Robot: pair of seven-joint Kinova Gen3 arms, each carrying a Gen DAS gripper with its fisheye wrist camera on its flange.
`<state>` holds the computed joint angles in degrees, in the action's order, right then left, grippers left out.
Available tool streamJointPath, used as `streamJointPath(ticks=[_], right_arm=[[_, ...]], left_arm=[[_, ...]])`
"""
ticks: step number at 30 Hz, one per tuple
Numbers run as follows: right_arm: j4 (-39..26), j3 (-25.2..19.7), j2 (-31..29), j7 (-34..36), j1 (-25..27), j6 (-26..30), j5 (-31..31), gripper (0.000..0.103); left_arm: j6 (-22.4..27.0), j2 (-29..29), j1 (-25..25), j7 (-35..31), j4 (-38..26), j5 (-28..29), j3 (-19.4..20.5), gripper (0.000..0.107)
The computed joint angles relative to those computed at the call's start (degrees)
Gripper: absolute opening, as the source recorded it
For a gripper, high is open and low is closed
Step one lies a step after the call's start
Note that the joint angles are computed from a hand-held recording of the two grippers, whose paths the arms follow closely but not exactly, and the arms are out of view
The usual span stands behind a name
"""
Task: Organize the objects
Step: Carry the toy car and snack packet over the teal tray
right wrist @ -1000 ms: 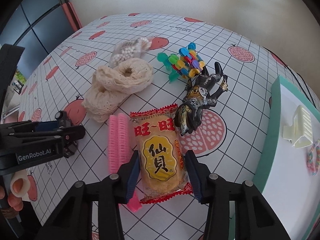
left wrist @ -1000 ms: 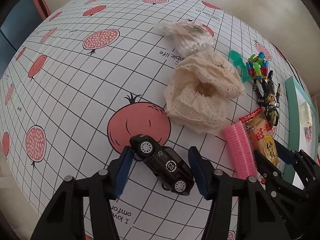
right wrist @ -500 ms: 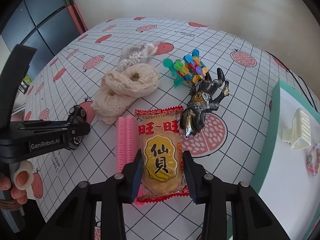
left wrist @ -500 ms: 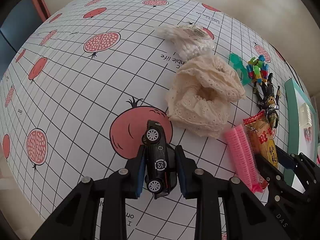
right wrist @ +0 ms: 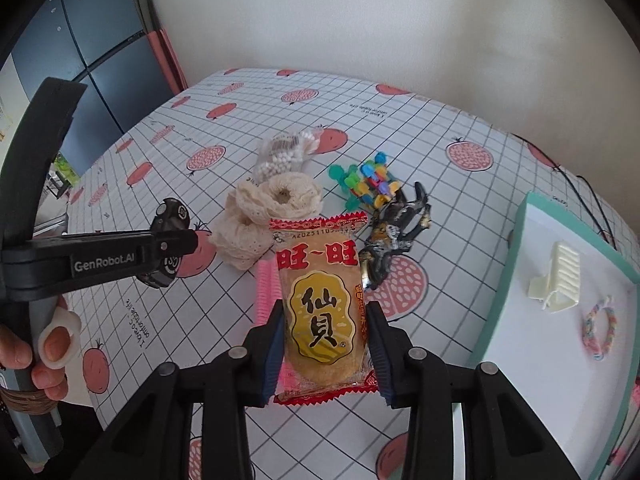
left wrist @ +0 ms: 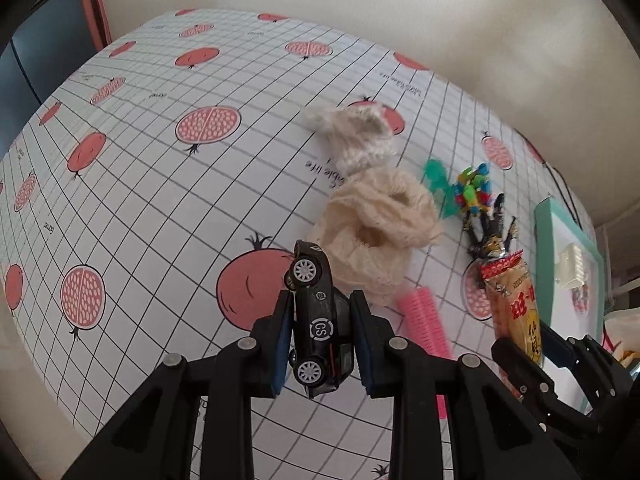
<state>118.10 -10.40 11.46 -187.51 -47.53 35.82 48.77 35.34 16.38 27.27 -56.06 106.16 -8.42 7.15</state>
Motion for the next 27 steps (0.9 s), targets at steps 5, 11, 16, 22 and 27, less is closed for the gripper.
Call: streamJointPath(ticks=[5,11,16,22,27], right_arm=[[3.01,-1.21,-3.76,-4.3,-0.35,4.36,1.0,0.04],[7.83,-4.76,-9.18,-8.93,2.46,8.89,-0.12,0.04],[12.15,-8.24,-14.48,-12.84,5.17,12.51,-1.7,0.04],[15.42,-12.48,-20.38,-15.77,8.29,18.33,-4.99,0.04],[17.28,-15.71,-24.88,-17.42,11.8,22.08,-7.8,0.04]], left_arm=[[-1.29,-1.19,3.28,3.23,-0.21,-3.24,-0.01,0.029],[-2.11,-2.01,7.98,5.61,-1.24,-6.68,1.53,0.029],[-1.87,-1.42,12.38,6.65,-3.77,-8.37,3.12,0.029],[-0.92,1.05,17.9,8.56,-8.56,-10.79,3.76,0.029],[-0.12,3.62,20.31,7.01,-12.65,-9.95,4.4,0.029]])
